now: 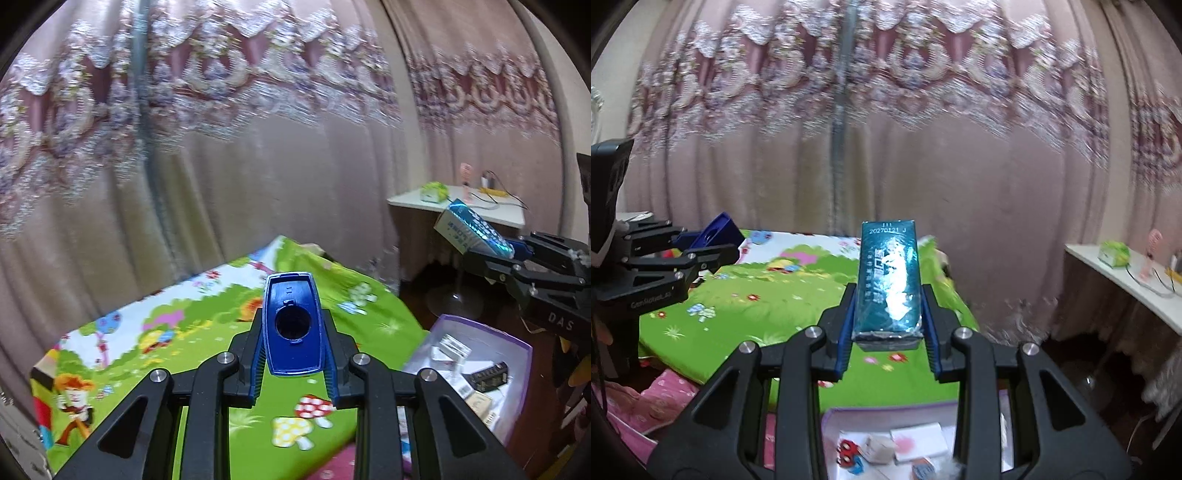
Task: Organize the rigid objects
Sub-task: 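Carry the teal pack and blue block over to the storage box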
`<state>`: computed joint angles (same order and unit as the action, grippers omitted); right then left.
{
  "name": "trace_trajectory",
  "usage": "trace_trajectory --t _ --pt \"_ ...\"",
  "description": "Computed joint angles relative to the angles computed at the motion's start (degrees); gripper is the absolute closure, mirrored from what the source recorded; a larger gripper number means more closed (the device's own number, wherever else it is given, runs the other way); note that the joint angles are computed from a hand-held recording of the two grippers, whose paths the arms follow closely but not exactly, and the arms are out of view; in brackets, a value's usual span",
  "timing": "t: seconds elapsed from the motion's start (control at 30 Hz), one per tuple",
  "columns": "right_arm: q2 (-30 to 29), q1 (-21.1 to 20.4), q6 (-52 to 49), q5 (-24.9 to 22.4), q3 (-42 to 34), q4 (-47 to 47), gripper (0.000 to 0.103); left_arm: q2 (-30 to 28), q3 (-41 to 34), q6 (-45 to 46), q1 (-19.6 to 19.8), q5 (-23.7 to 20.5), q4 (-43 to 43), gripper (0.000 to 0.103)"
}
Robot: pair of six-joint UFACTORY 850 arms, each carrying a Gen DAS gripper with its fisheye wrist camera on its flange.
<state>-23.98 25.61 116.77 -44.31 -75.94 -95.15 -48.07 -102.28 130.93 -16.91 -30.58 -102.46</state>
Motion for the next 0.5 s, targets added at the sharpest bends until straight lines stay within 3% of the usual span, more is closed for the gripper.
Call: trace_trajectory --t 0.27,0.5 --pt "3.9 -0.6 3.8 -2.5 6.6 3.1 0.066 -0.8 1.1 -1.6 -3.0 -0.2 6.2 0.076" --pt "5.4 -1.3 2.9 -3.6 9.3 6.4 0.066 -3.6 -1.0 -8.4 -5.4 1.0 16.4 0.076"
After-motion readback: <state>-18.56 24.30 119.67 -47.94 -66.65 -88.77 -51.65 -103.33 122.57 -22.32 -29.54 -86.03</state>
